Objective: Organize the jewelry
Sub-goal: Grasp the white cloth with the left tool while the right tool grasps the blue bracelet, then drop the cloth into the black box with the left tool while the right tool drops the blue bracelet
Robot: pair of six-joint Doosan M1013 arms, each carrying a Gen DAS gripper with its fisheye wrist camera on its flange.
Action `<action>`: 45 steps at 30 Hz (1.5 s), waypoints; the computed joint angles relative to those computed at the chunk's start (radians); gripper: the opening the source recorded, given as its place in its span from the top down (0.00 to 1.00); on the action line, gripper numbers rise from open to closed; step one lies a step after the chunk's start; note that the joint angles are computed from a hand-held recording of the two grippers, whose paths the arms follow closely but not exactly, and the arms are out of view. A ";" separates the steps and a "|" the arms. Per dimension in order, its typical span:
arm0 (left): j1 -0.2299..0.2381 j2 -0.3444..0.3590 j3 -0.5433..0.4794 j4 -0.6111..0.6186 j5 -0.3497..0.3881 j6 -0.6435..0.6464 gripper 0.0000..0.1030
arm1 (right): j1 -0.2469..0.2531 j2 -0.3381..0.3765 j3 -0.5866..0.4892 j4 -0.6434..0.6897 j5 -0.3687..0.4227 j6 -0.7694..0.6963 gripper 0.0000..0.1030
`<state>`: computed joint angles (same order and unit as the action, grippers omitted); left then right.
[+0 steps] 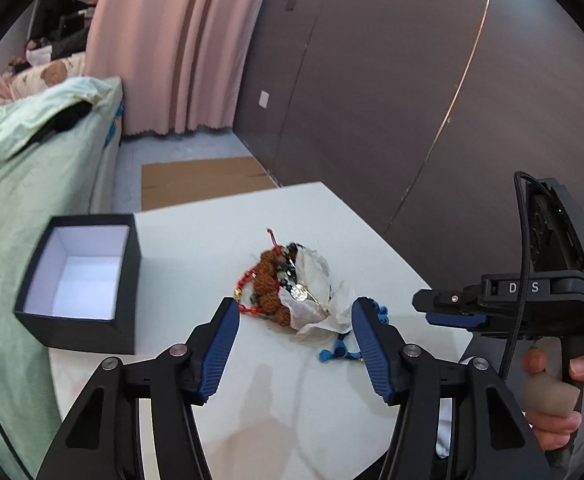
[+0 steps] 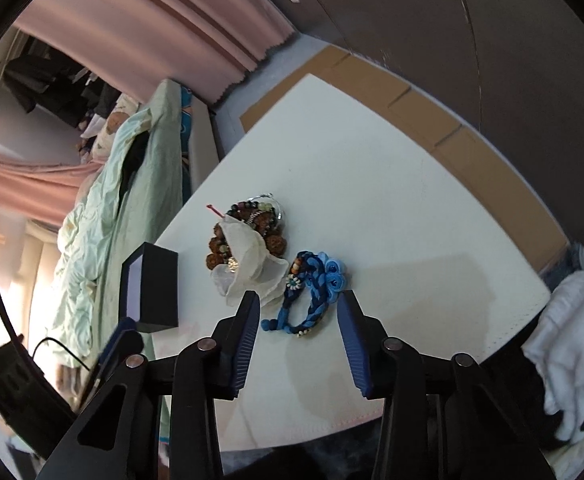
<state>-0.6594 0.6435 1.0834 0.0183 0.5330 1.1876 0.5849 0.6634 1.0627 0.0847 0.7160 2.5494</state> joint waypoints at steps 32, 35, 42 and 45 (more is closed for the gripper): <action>0.002 0.091 -0.105 -0.148 0.038 0.129 0.99 | -0.038 0.083 -0.103 0.112 0.132 -0.071 0.59; 0.007 0.077 -0.089 -0.152 0.011 0.121 0.99 | -0.033 0.107 -0.149 0.069 0.187 -0.072 0.59; 0.018 0.049 -0.058 -0.163 -0.055 0.113 1.00 | -0.013 0.168 -0.274 -0.028 0.335 -0.109 0.59; 0.022 0.033 -0.039 -0.155 -0.083 0.103 1.00 | -0.001 0.189 -0.320 -0.074 0.393 -0.129 0.59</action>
<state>-0.6371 0.6768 1.0442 -0.1368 0.4503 1.2908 0.5834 0.8528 0.7428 0.0102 1.1089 2.4205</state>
